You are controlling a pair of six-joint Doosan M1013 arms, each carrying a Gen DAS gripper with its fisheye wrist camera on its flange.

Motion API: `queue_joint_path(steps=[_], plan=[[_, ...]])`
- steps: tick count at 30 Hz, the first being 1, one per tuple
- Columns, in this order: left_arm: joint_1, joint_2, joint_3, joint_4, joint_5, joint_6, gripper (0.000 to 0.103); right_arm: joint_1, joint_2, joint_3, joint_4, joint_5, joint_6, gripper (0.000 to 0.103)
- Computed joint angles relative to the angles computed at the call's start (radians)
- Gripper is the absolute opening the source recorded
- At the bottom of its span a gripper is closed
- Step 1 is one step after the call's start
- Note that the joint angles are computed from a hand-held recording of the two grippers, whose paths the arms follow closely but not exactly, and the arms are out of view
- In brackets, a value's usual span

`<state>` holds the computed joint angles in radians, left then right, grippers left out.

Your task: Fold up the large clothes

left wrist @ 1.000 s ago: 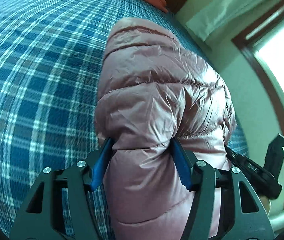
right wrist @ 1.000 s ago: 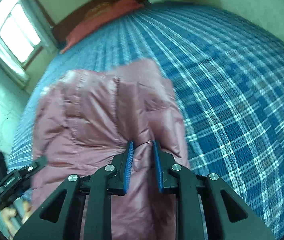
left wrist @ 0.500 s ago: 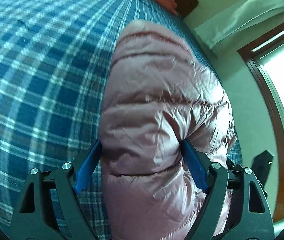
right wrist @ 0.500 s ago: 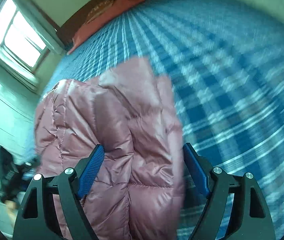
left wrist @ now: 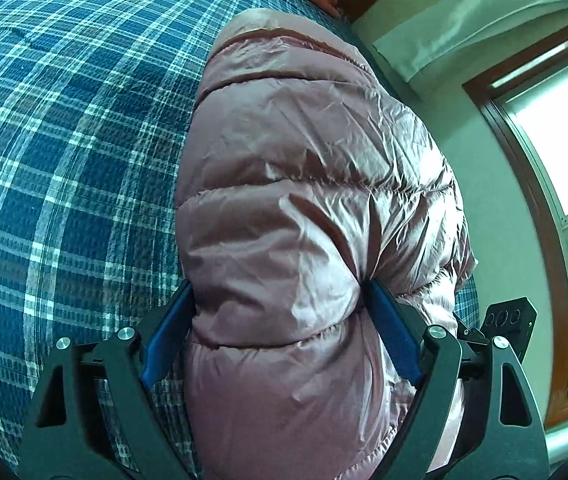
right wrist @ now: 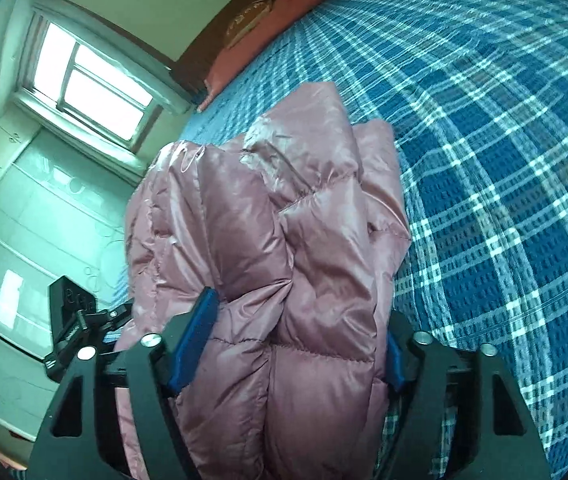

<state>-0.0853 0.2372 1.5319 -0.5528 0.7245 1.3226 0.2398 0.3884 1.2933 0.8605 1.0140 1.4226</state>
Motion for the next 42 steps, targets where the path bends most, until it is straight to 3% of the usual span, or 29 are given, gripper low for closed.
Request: queue_joint_path(steps=[1, 6, 10, 18, 24, 28, 33, 37, 42], plan=[[-0.002, 0.003, -0.004, 0.003, 0.002, 0.003, 0.085, -0.004, -0.002, 0.009, 0.03, 0.016, -0.015, 0.061], [0.0, 0.011, -0.012, -0.007, 0.016, 0.032, 0.086, 0.0, 0.018, -0.011, 0.047, 0.037, -0.027, 0.061], [-0.005, 0.011, -0.015, 0.009, 0.022, 0.052, 0.086, -0.009, 0.027, -0.002, 0.14, 0.063, -0.074, 0.053], [-0.01, 0.021, -0.031, 0.011, 0.033, 0.059, 0.085, -0.017, 0.025, 0.009, 0.156, 0.028, -0.071, 0.05], [0.002, -0.002, 0.011, -0.046, 0.006, 0.111, 0.088, -0.007, 0.009, 0.019, 0.106, -0.014, -0.063, 0.055], [0.007, -0.002, 0.018, -0.089, 0.003, 0.15, 0.089, 0.001, -0.017, 0.023, 0.002, -0.059, -0.018, 0.068], [0.013, -0.004, 0.029, -0.125, 0.004, 0.18, 0.089, -0.026, -0.004, 0.033, 0.112, 0.034, -0.08, 0.068], [0.02, -0.004, 0.039, -0.179, 0.006, 0.187, 0.077, -0.017, 0.007, 0.025, 0.135, 0.059, -0.107, 0.067], [0.019, -0.012, 0.05, -0.163, -0.016, 0.115, 0.067, -0.018, 0.011, 0.044, 0.2, 0.036, -0.094, 0.055]])
